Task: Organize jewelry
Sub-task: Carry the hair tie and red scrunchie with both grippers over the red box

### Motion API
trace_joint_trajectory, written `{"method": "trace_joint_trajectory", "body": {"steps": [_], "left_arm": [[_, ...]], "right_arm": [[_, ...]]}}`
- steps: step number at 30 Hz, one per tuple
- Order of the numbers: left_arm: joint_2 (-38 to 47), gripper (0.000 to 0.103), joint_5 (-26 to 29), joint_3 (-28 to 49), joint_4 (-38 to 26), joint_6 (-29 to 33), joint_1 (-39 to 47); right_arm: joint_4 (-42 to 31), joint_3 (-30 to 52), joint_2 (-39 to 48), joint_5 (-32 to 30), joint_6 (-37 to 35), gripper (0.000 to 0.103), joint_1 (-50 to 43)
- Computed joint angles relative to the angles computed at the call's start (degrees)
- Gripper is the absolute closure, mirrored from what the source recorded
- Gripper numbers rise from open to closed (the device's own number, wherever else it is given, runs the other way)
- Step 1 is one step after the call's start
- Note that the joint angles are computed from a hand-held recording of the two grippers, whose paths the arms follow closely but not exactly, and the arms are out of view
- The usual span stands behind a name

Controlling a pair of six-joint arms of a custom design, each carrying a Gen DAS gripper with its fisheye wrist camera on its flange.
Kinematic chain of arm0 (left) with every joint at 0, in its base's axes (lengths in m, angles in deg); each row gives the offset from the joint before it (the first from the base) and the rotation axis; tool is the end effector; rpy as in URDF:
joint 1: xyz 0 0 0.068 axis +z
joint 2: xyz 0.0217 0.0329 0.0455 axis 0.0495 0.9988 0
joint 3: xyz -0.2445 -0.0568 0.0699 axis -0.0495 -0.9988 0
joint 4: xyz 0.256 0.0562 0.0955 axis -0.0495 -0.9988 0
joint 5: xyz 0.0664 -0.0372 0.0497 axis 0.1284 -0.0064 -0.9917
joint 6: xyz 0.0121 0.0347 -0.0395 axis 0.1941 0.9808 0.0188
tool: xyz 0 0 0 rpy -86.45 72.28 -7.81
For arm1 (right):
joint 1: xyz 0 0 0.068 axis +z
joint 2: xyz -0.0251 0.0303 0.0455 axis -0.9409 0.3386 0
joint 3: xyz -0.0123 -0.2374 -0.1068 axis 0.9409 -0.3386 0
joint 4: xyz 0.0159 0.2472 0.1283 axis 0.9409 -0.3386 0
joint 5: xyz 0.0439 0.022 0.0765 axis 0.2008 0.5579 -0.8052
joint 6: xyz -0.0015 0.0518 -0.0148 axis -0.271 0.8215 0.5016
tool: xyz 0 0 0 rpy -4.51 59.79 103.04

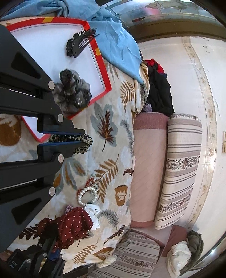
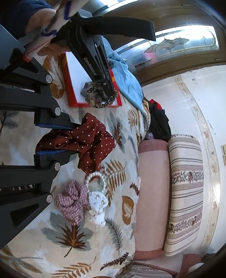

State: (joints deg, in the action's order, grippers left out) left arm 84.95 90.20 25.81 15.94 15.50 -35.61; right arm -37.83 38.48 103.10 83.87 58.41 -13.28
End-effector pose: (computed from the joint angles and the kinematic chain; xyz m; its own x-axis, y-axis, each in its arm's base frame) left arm 0.2855 -0.2334 0.1281 -0.3931 0.4247 -0.8156 0.7480 0.6635 -0.0151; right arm 0.1459 0.1728 0.1115 -0.4482 0.4206 -0.7888 0.4099 0.8809 0.2368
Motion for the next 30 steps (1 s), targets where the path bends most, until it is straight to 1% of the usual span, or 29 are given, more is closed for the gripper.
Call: {"method": "trace_joint_trajectory", "body": {"steps": [9,18,24,30], "left_arm": [[-1.6,0.097,3.2,-0.3,-0.8,-0.3,6.0],[-0.3,0.097,5.2,2.3,-3.0,-1.2,13.2],[3.0,0.097,5.1,5.6,-5.5,-1.8,17.2],[6.7,0.097,3.7,9.0,-7.5,-2.2,19.6]], "right_arm": [[6.2,6.9,6.8,-2.2,-9.6,0.081,-2.9],[14.5,10.3,11.5,-7.9,-17.6,0.08,-7.7],[18.0,15.5,16.6,-12.0,-22.9,0.08,-10.2],[20.7,21.2,22.4,-15.6,-27.0,0.08,-12.1]]}}
